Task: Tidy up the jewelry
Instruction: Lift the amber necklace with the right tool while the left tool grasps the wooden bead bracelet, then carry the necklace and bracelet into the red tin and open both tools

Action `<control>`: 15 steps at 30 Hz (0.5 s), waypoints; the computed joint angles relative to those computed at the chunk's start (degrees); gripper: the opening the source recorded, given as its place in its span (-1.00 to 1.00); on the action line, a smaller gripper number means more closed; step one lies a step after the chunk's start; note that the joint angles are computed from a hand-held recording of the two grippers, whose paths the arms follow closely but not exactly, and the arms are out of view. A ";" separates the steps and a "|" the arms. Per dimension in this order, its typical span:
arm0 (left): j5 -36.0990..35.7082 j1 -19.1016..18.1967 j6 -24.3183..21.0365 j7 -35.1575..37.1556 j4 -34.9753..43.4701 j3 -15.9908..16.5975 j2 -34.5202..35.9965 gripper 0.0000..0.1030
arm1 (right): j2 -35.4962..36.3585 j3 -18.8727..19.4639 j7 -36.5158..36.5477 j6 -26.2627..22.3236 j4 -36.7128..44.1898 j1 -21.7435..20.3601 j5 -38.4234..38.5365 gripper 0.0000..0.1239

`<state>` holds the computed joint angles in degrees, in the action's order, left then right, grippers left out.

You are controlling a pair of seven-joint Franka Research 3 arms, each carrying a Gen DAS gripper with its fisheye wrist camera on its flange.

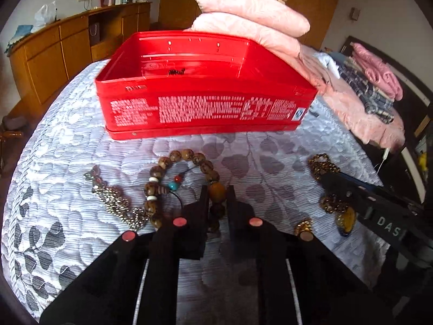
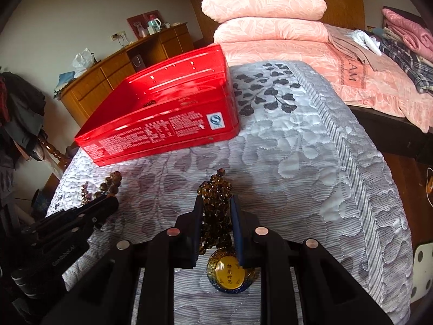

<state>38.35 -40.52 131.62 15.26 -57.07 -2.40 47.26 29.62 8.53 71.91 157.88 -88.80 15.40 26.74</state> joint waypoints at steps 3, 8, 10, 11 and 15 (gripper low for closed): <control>2.13 -0.49 2.22 -2.74 -4.55 0.83 -3.26 -0.77 | -0.82 0.48 -0.90 0.73 -0.50 -0.11 0.42 -0.68; 6.90 -0.92 4.28 -7.56 -9.25 1.36 -7.49 -0.77 | -1.93 1.45 -2.96 1.89 -0.47 -0.48 1.75 -0.68; 8.56 -0.68 5.02 -9.18 -11.24 1.21 -9.17 -0.77 | -2.17 1.99 -4.14 2.08 -0.03 -0.76 2.59 -0.68; 9.30 -0.58 5.20 -9.82 -11.67 1.06 -9.61 -0.77 | -2.17 2.03 -4.47 2.05 0.26 -0.73 2.81 -0.68; 11.58 -0.05 5.67 -11.68 -12.46 0.60 -10.86 -0.77 | -1.76 2.47 -6.16 1.49 2.38 -0.88 3.83 -0.68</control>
<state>49.93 -40.57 137.29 3.58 -69.53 -1.80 36.40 27.87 11.00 65.75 159.37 -86.42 14.52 30.57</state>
